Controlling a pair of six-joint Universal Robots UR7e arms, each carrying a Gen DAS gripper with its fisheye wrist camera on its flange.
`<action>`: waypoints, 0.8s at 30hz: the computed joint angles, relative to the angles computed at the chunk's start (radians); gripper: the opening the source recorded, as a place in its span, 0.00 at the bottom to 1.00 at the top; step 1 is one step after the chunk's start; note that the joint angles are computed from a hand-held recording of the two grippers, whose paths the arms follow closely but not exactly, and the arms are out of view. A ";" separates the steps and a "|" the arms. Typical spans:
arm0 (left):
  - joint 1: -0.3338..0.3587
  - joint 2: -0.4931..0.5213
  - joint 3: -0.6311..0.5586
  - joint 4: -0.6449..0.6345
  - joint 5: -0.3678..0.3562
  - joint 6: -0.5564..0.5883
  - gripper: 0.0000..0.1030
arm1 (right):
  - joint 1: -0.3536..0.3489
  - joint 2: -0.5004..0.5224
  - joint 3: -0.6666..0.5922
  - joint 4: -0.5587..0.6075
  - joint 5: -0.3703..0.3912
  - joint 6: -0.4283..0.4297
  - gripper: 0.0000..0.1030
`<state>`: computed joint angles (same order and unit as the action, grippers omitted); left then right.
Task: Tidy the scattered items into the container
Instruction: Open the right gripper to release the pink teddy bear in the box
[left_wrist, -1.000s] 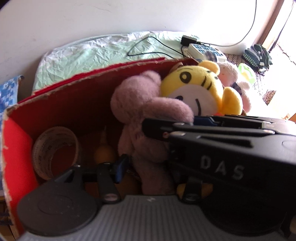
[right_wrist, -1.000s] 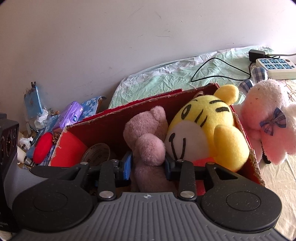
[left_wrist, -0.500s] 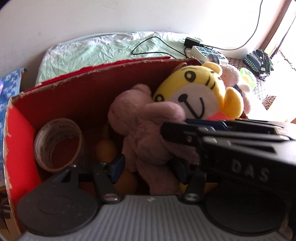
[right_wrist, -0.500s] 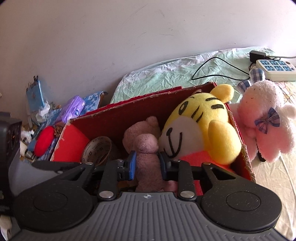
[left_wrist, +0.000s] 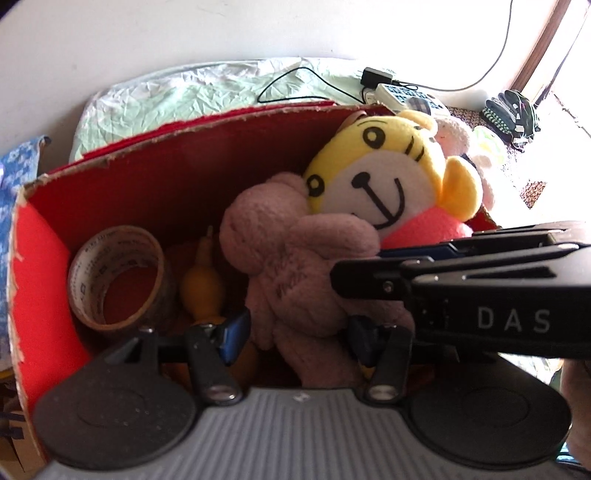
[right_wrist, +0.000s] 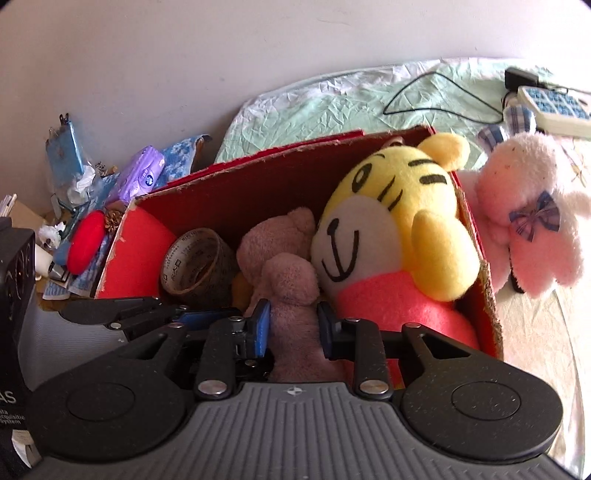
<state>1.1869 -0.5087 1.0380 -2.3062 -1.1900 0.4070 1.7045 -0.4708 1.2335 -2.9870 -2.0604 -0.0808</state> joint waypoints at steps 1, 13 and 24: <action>-0.001 0.000 -0.001 0.000 0.002 0.000 0.55 | 0.002 0.000 0.001 -0.002 -0.004 -0.004 0.29; -0.023 0.020 -0.038 0.025 0.073 -0.054 0.57 | 0.012 -0.009 0.034 -0.119 -0.036 -0.046 0.29; -0.042 0.009 -0.006 -0.001 0.135 -0.087 0.57 | 0.010 -0.043 0.103 -0.185 -0.038 -0.034 0.21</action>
<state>1.1450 -0.4997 1.0316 -2.3073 -1.0546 0.3204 1.7144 -0.5141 1.3362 -3.1719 -2.0981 -0.1144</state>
